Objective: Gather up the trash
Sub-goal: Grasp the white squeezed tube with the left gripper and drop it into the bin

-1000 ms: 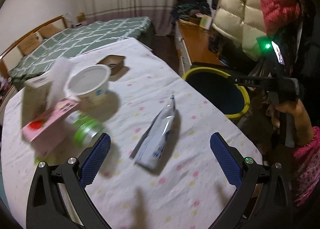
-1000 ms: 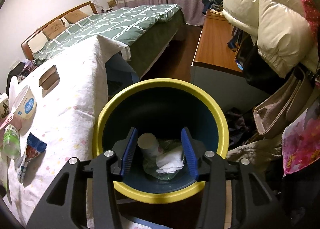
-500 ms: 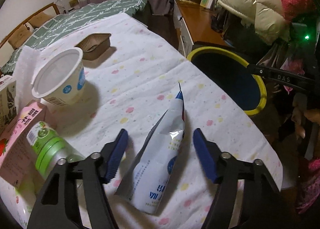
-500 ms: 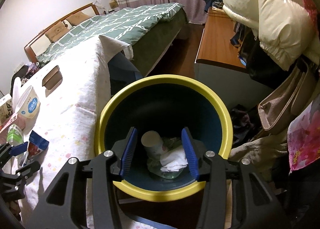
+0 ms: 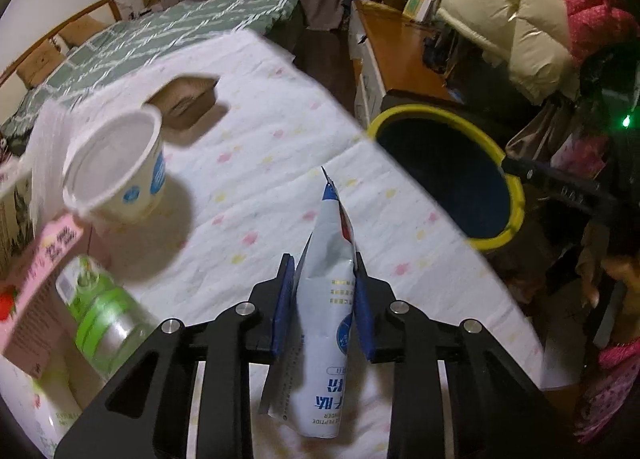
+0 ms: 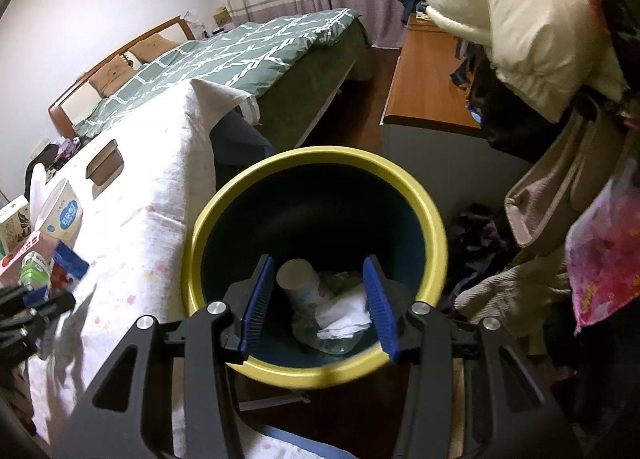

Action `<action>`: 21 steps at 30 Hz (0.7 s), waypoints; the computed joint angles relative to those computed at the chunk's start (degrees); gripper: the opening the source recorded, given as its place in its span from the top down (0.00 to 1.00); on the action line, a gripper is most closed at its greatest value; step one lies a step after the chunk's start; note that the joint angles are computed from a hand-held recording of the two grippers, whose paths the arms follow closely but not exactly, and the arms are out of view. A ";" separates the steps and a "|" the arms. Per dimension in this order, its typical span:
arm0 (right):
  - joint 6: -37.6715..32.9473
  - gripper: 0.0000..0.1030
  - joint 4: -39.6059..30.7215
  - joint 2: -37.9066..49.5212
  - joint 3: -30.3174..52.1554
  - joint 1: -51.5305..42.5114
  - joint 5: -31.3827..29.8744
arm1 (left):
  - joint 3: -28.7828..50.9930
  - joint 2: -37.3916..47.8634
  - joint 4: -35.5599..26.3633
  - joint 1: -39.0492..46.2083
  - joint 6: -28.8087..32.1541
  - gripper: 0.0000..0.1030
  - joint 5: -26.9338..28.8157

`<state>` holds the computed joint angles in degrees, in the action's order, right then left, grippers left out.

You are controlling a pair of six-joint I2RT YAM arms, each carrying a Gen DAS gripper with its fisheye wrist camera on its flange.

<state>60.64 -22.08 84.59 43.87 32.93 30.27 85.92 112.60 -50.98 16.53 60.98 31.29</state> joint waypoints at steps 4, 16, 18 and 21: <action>3.76 0.57 -3.94 -2.74 -1.06 2.95 3.07 | -0.05 -3.16 -0.74 -3.34 -1.55 0.73 1.99; 15.92 0.56 -16.66 -10.49 -4.14 10.67 8.83 | -2.44 -6.46 4.05 -21.88 -12.04 0.72 -1.79; 17.03 0.55 -17.54 -11.33 -4.73 11.21 8.80 | -1.85 -5.40 4.43 -24.03 -13.59 0.70 -2.82; 18.95 0.51 -19.03 -12.27 -5.45 12.26 9.08 | -1.44 -3.86 6.55 -26.65 -16.31 0.61 -4.38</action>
